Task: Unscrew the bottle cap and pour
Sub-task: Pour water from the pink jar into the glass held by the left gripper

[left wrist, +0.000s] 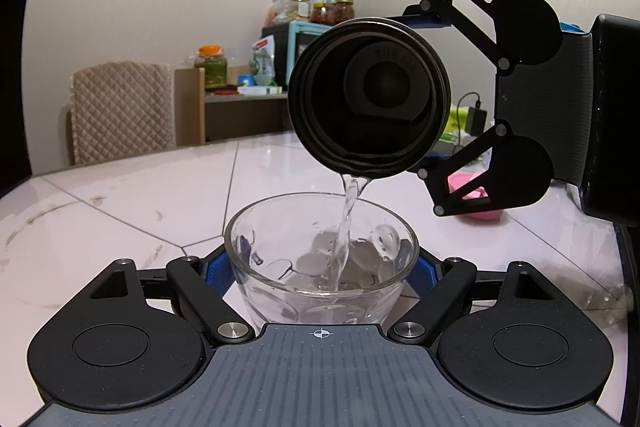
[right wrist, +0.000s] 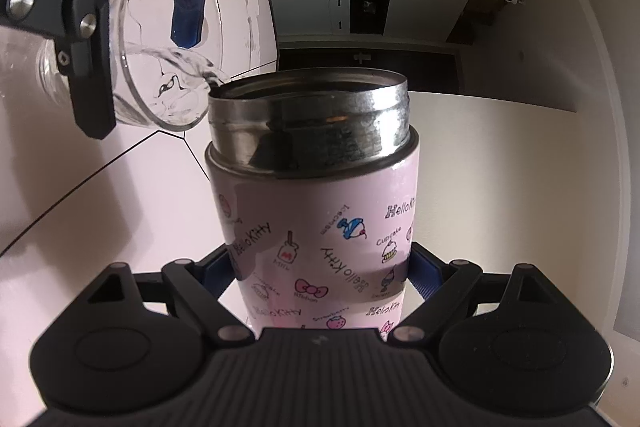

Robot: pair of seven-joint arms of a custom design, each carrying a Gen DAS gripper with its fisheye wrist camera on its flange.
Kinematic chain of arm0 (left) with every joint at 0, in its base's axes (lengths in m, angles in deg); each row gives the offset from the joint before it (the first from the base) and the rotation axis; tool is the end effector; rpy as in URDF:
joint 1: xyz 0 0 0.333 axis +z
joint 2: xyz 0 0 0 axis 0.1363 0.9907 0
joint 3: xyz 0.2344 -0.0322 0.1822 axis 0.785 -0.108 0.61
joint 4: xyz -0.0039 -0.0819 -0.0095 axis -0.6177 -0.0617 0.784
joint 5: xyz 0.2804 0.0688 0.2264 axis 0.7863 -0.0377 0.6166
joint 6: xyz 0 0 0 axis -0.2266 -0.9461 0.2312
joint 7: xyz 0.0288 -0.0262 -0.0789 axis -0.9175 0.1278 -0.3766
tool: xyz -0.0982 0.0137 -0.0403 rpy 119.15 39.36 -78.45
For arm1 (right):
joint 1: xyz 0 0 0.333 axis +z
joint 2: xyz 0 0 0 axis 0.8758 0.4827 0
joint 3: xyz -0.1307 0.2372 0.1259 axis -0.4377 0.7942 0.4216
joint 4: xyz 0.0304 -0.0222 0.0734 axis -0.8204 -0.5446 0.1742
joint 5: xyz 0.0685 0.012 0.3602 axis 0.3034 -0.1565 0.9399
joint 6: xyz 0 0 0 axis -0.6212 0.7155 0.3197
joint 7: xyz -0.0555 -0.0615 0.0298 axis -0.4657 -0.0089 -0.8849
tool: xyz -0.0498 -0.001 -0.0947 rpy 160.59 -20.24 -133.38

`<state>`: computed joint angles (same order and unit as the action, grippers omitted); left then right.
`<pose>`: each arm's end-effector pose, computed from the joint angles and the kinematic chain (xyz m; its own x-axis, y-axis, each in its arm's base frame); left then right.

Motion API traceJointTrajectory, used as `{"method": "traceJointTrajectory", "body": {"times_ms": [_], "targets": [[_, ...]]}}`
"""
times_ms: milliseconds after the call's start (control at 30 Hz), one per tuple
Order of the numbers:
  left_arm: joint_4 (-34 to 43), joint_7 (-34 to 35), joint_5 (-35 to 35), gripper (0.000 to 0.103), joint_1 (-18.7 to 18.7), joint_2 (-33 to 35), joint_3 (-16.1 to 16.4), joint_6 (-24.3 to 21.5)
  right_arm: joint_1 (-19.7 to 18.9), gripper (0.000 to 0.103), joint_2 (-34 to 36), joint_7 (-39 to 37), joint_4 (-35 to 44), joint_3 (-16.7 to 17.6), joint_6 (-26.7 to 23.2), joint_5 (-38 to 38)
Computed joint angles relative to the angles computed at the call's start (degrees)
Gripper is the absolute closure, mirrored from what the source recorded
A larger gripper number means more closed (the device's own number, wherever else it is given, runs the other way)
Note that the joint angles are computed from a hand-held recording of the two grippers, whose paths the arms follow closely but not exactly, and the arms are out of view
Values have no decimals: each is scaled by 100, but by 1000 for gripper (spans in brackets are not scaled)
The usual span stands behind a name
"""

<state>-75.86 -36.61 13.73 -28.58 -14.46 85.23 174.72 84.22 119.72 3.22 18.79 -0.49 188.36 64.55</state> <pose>0.5908 -0.4467 0.4348 -0.1510 -0.9877 0.0394 -0.3526 0.0166 -0.9356 0.6528 0.3868 0.4272 0.0672 0.0595 0.9960 0.5858 -0.8104 0.0089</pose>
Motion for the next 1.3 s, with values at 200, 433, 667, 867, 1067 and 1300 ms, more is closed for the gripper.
{"method": "traceJointTrajectory", "body": {"times_ms": [200, 433, 667, 867, 1067, 1300], "targets": [[-12, -5, 6, 15, 5, -9, 3, 8, -39, 14, -48, -46, 3, 18, -32, -61], [-31, -17, 20, 15, 10, -23, -1, 11, -136, 14, -95, -62, 8, 135, -64, -193], [-25, -10, 17, 15, 13, -18, -9, 5, -56, 14, 29, -155, 264, 112, -177, -209], [-38, -12, 21, 16, 14, -29, -10, 5, -32, 14, 181, -294, 547, 177, -271, -201], [-58, -21, 34, 15, 22, -47, -15, 10, 49, 14, 534, -538, 1167, 323, -521, -193], [-64, -25, 40, 15, 28, -54, -26, 9, 224, 14, 391, -821, 846, 98, -310, 202]]}}
